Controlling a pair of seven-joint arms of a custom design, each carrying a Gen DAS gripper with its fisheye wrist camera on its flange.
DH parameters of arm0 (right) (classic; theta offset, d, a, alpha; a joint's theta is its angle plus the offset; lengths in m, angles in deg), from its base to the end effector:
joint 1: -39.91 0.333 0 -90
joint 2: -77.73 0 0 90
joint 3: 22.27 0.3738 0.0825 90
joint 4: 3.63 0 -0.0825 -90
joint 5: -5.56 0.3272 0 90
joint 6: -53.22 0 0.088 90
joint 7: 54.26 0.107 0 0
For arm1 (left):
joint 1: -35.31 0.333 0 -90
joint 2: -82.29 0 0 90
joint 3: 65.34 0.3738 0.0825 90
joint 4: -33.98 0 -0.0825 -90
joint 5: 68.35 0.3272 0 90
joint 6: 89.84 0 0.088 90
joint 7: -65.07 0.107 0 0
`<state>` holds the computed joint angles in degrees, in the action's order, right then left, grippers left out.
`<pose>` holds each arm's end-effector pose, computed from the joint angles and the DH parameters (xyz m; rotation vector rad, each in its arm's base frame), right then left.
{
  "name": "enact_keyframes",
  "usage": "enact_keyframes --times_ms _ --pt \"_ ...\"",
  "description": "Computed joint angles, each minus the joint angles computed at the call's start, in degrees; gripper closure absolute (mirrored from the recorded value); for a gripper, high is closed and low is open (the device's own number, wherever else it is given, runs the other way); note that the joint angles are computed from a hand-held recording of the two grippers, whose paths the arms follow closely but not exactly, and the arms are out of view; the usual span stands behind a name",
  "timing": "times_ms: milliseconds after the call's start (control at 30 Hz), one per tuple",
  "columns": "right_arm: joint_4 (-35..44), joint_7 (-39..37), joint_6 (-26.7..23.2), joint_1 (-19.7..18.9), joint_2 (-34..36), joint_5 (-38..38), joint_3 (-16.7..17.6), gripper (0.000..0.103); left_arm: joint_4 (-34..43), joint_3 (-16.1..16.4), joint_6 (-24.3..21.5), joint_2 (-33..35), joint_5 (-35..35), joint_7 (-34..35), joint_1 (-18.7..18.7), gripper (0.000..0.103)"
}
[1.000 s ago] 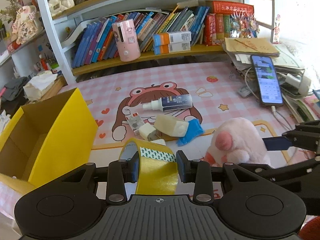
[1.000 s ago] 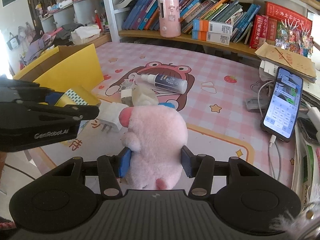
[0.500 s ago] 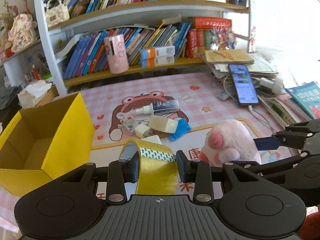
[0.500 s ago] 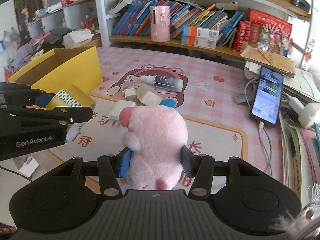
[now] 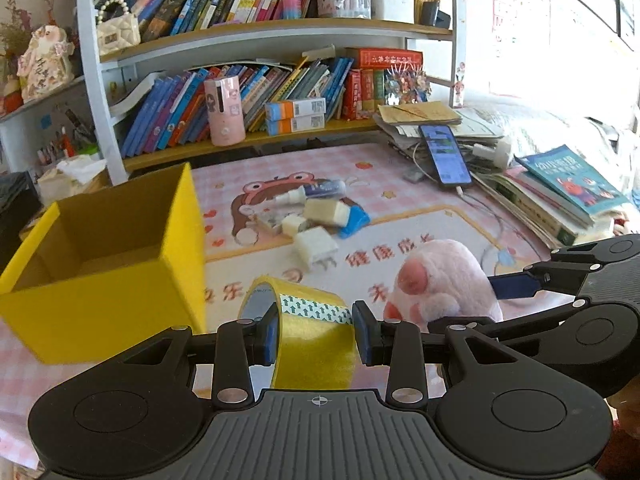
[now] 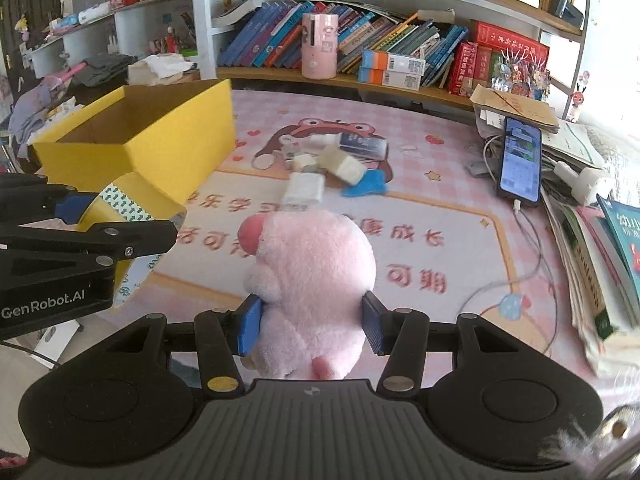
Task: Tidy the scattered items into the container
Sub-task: 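Carry the tape roll and pink pig with both tools toward the yellow box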
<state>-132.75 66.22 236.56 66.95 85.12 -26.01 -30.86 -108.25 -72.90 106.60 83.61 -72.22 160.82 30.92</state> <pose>0.4981 0.2221 0.4937 -1.9876 1.3715 -0.6013 0.4811 -0.0934 0.4962 -1.4799 1.8723 -0.8959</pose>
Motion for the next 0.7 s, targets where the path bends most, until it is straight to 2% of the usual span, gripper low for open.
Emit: enact_keyframes --times_ms 67,133,200,267,467,633,700 --pt "-0.40 5.81 -1.40 4.17 -1.09 -5.01 -3.14 0.054 -2.02 1.78 -0.27 -1.88 14.99 -11.85 2.93 0.068" --pt "-0.63 12.31 -2.89 6.26 -2.27 -11.07 -4.10 0.054 -2.94 6.31 -0.57 -3.35 28.43 -22.22 2.60 0.068" --pt "-0.71 17.33 -4.17 6.96 -3.12 -15.53 -3.59 0.054 -3.90 10.72 -0.55 -4.70 36.66 -27.84 0.96 0.068" --pt "-0.77 19.71 -5.36 6.67 -3.69 -17.12 -1.99 0.054 -4.95 14.83 -0.54 -6.00 41.80 -31.27 -1.12 0.068" --pt "-0.29 24.42 -7.04 5.09 -4.22 -20.63 3.38 0.054 -9.22 20.99 -0.79 -9.98 42.34 -30.00 -3.54 0.068" --pt "0.95 22.76 -7.38 2.85 -3.26 -19.36 8.59 0.054 -11.82 25.55 -1.82 -12.59 40.50 -26.96 -5.68 0.068" --pt "1.61 21.19 -7.78 1.95 -2.68 -17.78 10.70 0.054 -12.68 25.72 -2.00 -13.30 39.14 -25.41 -5.17 0.068"
